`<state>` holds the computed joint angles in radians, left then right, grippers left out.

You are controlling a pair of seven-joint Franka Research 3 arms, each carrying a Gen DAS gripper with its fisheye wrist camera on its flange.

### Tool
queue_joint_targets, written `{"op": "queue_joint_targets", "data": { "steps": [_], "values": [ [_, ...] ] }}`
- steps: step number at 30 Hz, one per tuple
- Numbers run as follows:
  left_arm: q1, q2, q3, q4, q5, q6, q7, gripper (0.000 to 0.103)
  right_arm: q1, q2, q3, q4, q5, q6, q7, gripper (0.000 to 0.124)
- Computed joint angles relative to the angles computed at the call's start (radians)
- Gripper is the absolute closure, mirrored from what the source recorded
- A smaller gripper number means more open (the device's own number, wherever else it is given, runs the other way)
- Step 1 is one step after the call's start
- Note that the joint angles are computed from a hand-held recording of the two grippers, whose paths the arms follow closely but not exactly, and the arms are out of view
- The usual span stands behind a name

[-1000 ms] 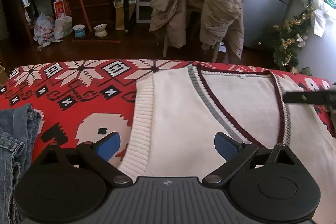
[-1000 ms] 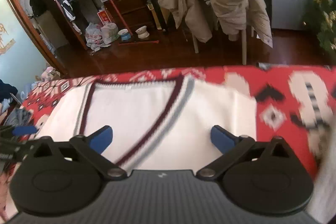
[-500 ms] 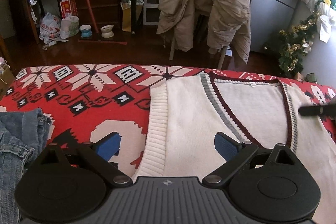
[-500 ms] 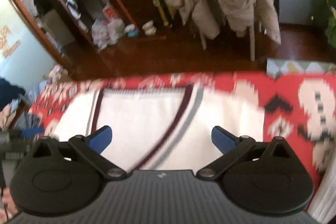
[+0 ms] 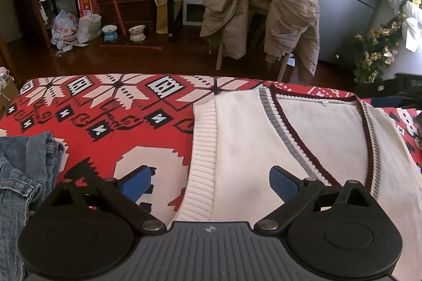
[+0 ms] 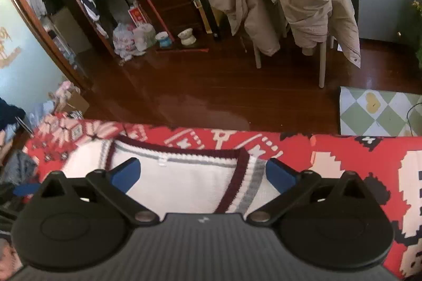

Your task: Fold clothes

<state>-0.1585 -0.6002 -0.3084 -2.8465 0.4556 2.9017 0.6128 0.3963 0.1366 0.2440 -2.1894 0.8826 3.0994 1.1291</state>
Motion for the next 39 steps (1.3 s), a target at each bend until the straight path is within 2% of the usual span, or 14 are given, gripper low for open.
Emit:
{"op": "queue_joint_targets", "data": {
  "steps": [5,9,13,14,16,20,21,23,25,28,32,34,37,39],
  "values": [
    [-0.027,-0.022,0.017,-0.017,-0.015,0.001,0.011,0.006,0.034,-0.13,-0.021,-0.128,0.008,-0.046,0.018,0.022],
    [-0.036,-0.032,0.016,-0.021,-0.023,-0.006,0.024,0.006,0.083,-0.189,-0.041,-0.225,-0.11,-0.059,0.097,0.022],
    [-0.038,-0.031,0.018,-0.022,-0.028,-0.007,0.031,0.006,0.083,-0.137,-0.058,-0.217,-0.322,0.01,0.262,0.022],
    [-0.042,-0.028,0.022,-0.022,-0.031,-0.008,0.036,0.008,0.081,-0.11,-0.066,-0.192,-0.331,0.023,0.274,0.022],
    [-0.048,-0.021,0.029,-0.018,-0.038,-0.013,0.048,0.021,0.078,-0.054,-0.1,-0.137,-0.409,0.037,0.349,0.022],
    [-0.044,-0.014,0.031,-0.014,-0.041,-0.009,0.059,0.022,0.049,-0.008,-0.119,-0.068,-0.456,0.021,0.439,0.022],
    [-0.043,-0.013,0.033,-0.014,-0.041,-0.002,0.062,0.022,0.025,-0.017,-0.096,-0.072,-0.424,0.026,0.421,0.022],
    [-0.05,-0.008,0.046,-0.015,-0.05,0.019,0.073,0.025,-0.048,-0.058,-0.002,-0.099,-0.243,0.045,0.266,0.022],
    [-0.071,0.006,0.072,-0.011,-0.068,0.041,0.1,0.038,-0.065,-0.107,0.044,-0.119,0.002,0.047,0.051,0.022],
    [-0.12,0.042,0.135,-0.006,-0.105,0.105,0.174,0.057,-0.015,-0.204,0.018,-0.189,0.199,0.016,-0.1,0.022],
    [-0.234,0.115,0.268,0.017,-0.202,0.152,0.304,0.067,0.068,-0.331,-0.036,-0.311,0.31,-0.015,-0.147,0.022],
    [-0.214,0.141,0.251,0.038,-0.214,0.151,0.329,0.073,0.112,-0.385,-0.059,-0.367,0.339,-0.016,-0.157,0.022],
    [-0.123,0.185,0.165,0.097,-0.191,0.111,0.339,0.086,0.171,-0.441,-0.098,-0.429,0.367,-0.01,-0.171,0.022],
    [-0.069,0.223,0.122,0.138,-0.162,0.099,0.337,0.089,0.205,-0.466,-0.12,-0.46,0.372,-0.002,-0.168,0.022]
  ]
}}
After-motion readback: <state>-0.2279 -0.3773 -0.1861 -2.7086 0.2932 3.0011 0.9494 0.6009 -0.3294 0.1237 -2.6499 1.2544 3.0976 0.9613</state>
